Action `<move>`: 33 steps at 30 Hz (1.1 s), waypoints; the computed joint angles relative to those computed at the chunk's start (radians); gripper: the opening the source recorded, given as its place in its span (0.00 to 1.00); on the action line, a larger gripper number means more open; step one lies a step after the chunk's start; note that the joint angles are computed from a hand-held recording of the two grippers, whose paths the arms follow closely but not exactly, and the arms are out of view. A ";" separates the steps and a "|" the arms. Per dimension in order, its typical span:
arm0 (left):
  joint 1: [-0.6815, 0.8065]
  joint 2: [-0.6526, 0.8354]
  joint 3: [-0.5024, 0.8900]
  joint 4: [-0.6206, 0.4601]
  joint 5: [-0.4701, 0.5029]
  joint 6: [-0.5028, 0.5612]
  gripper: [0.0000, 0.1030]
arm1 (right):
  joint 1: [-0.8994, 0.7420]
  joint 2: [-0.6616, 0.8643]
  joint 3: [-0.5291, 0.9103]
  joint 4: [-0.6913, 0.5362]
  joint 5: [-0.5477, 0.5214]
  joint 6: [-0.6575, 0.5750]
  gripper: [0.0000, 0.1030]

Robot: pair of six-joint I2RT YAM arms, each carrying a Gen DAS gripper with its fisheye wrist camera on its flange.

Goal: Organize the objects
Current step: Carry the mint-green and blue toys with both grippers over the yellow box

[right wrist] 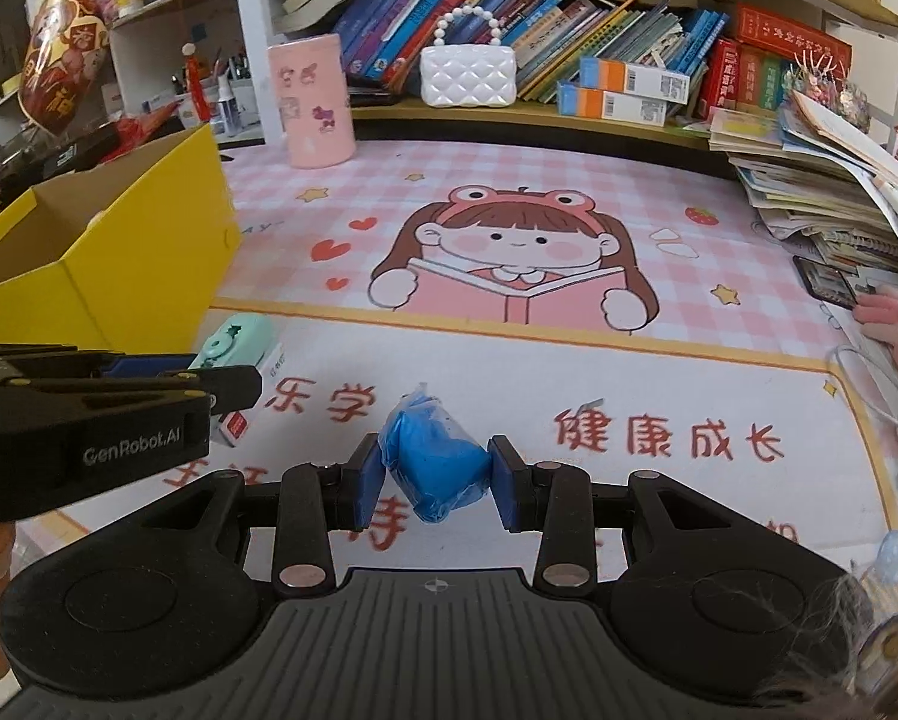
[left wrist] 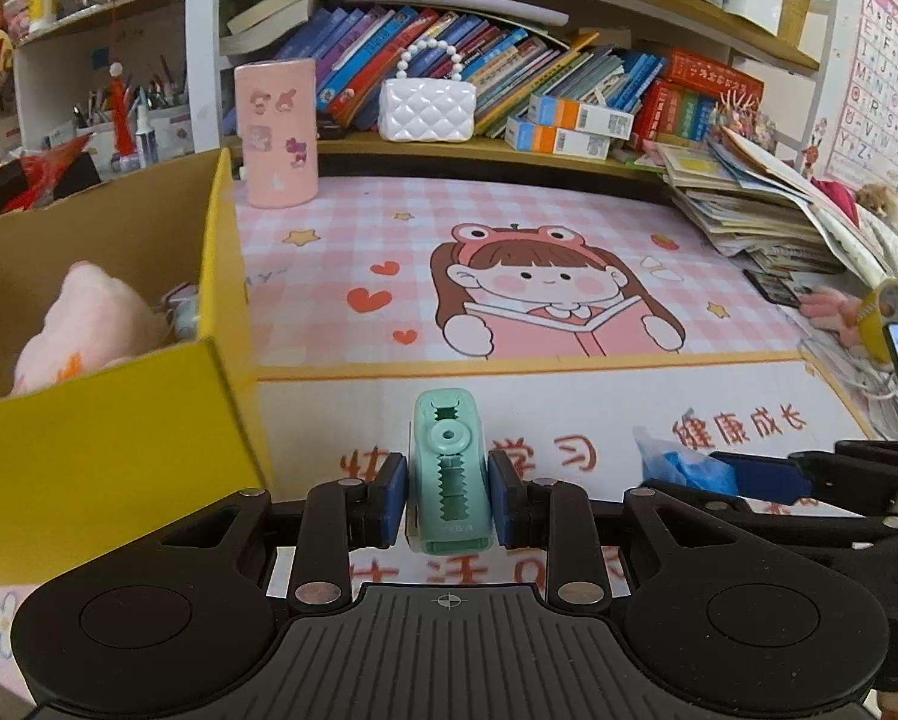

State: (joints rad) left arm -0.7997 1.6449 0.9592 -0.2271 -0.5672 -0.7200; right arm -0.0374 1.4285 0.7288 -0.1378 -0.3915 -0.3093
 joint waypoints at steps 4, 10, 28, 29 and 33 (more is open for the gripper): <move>-0.035 -0.067 -0.060 -0.019 -0.022 -0.031 0.26 | 0.032 -0.050 -0.039 -0.014 0.016 0.009 0.34; -0.094 -0.185 -0.159 -0.087 -0.063 -0.107 0.26 | 0.103 -0.137 -0.098 -0.040 0.044 0.027 0.34; -0.406 -0.517 -0.309 -0.713 -0.243 -0.709 0.26 | 0.532 -0.460 -0.286 -0.123 0.193 0.254 0.34; -0.434 -0.526 -0.312 -0.759 -0.249 -0.760 0.26 | 0.563 -0.476 -0.294 -0.128 0.209 0.273 0.34; -0.549 -0.542 -0.315 -0.921 -0.262 -0.947 0.26 | 0.695 -0.526 -0.322 -0.134 0.282 0.352 0.34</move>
State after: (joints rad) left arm -1.3488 1.1033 0.6438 -1.1476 -0.8292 -1.6668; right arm 0.6579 0.9023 0.4065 -0.2718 -0.1092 0.0430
